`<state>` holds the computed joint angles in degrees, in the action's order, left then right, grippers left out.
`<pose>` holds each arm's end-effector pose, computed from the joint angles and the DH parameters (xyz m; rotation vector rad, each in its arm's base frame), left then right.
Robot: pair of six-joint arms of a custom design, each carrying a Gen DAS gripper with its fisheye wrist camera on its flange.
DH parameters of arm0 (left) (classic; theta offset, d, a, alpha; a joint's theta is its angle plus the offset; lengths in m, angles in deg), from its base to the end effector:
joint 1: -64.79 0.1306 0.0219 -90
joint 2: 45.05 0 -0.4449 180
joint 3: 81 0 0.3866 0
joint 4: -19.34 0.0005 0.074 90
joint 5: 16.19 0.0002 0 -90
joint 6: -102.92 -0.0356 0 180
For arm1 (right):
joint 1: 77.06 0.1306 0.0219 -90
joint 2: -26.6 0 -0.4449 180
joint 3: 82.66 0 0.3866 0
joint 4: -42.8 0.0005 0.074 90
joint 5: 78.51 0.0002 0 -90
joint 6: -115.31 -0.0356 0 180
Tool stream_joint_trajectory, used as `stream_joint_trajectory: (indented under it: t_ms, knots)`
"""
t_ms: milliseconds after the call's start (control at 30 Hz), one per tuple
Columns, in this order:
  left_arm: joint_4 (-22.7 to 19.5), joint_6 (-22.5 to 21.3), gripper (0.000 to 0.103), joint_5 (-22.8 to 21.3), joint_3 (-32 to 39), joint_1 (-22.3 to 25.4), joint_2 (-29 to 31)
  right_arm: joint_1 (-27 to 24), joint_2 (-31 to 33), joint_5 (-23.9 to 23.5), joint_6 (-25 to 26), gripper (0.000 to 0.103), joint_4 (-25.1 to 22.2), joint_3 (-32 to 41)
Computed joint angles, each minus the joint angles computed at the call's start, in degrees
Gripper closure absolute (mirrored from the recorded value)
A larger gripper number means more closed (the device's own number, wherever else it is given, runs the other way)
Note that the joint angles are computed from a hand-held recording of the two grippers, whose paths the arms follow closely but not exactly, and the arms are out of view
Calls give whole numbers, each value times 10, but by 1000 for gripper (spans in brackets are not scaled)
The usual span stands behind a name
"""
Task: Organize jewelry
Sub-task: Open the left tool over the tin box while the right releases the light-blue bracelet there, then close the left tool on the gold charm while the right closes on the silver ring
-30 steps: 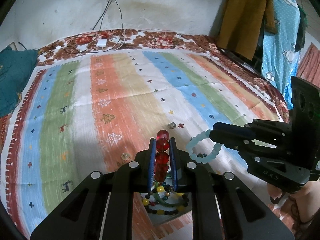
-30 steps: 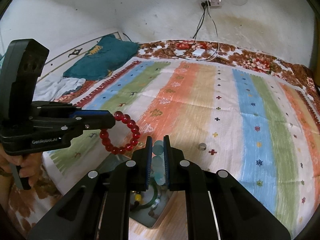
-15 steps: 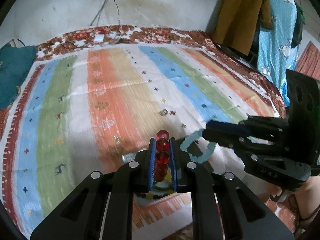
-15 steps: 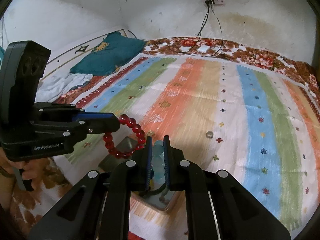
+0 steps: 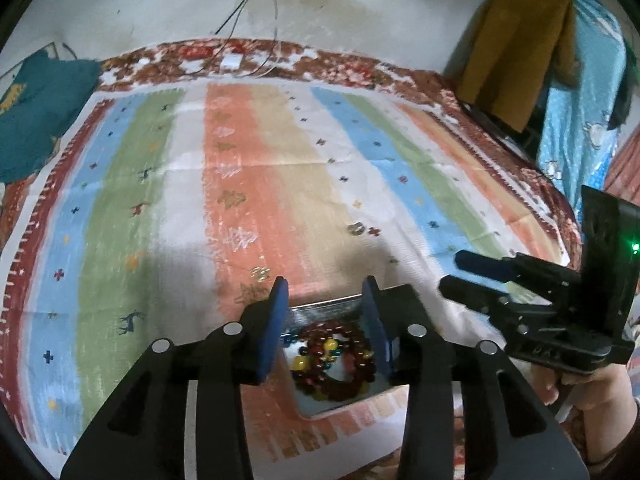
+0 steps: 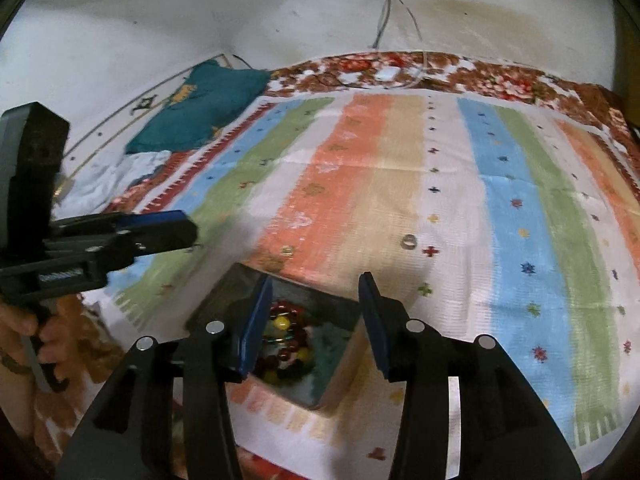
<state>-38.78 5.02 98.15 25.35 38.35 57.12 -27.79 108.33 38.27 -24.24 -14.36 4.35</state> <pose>0.4980 -0.2646 0.5075 0.9092 2.3458 -0.6658 0.2788 0.2984 0.5231 0.1995 2.3553 0.2532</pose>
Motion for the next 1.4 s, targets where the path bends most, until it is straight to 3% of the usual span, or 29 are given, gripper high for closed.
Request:
stream_joint_trajectory:
  t_ms: [133,200,367,733,1400]
  knots:
    - [-17,39,60,-23,25,7,25,-22,5,-19,-4,54,-10,-2]
    - [-36,46,54,-22,43,9,40,-33,9,-32,-2,51,-12,-3]
    - [-64,38,50,-47,72,5,70,-51,12,-45,1,49,-11,-5]
    - [-126,15,39,-54,130,-8,125,-107,29,-99,26,35,-3,-4]
    - [-213,-24,34,-84,225,-21,204,-166,72,-167,61,34,-2,9]
